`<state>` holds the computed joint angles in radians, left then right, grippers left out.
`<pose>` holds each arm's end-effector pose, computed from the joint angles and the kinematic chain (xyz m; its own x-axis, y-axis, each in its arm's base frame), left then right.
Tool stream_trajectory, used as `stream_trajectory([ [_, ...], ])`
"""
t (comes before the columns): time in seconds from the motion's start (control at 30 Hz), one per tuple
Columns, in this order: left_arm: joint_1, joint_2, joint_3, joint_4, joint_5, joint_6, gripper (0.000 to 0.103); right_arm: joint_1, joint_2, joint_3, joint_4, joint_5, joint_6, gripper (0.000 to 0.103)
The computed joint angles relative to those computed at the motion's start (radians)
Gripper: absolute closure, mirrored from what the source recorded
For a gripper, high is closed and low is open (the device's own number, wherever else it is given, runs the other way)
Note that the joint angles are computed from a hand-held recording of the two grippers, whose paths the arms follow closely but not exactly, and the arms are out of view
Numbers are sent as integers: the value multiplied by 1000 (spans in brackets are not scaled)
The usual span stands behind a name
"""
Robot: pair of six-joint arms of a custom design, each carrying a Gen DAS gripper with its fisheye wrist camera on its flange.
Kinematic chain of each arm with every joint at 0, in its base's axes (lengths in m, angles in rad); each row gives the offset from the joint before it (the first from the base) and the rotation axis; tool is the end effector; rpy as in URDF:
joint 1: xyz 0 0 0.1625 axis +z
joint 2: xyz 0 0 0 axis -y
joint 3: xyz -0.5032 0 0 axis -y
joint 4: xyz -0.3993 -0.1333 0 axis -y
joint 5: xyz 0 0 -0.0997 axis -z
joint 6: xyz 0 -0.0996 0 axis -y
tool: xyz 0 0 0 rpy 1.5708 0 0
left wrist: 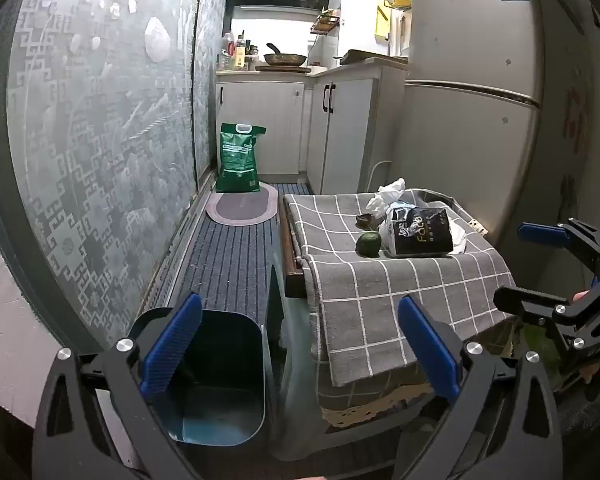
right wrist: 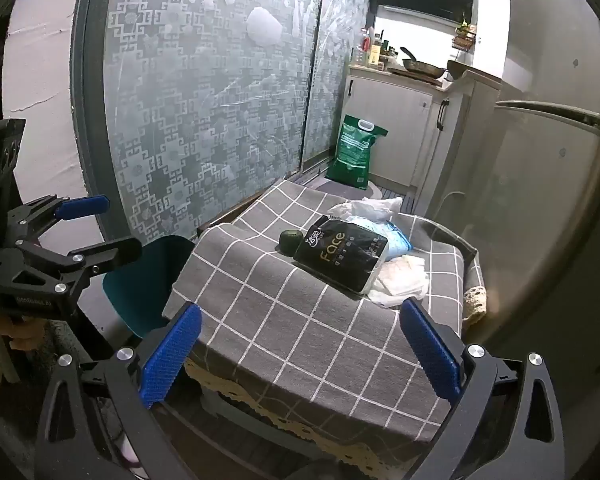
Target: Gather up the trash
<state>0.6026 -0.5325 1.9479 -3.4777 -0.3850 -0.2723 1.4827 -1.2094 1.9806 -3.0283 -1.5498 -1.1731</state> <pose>-0.3672 -0.5264 0.0376 -0.7475 -0.0752 -0.6601 0.5454 0.4978 -0.6743 0.0817 -0.6140 0.3410 -0.4489 -0.6815 0.5779 -0.8929 0.3673 -0.2604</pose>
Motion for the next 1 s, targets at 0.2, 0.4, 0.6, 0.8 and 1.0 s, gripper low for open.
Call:
stream_trajectory([
  [0.2, 0, 0, -1, 1, -4, 7, 3, -2, -3, 0, 3, 6, 4, 3],
  [0.4, 0, -1, 0, 3, 1, -1, 3, -3, -4, 0, 3, 9, 4, 3],
  [0.6, 0, -1, 0, 4, 2, 0, 3, -3, -2, -1, 2, 10, 4, 3],
  [0.8, 0, -1, 0, 8, 3, -2, 3, -3, -3, -1, 4, 11, 4, 3],
  [1.0, 0, -1, 0, 9, 3, -2, 3, -5, -2, 1, 1, 18, 2, 3],
])
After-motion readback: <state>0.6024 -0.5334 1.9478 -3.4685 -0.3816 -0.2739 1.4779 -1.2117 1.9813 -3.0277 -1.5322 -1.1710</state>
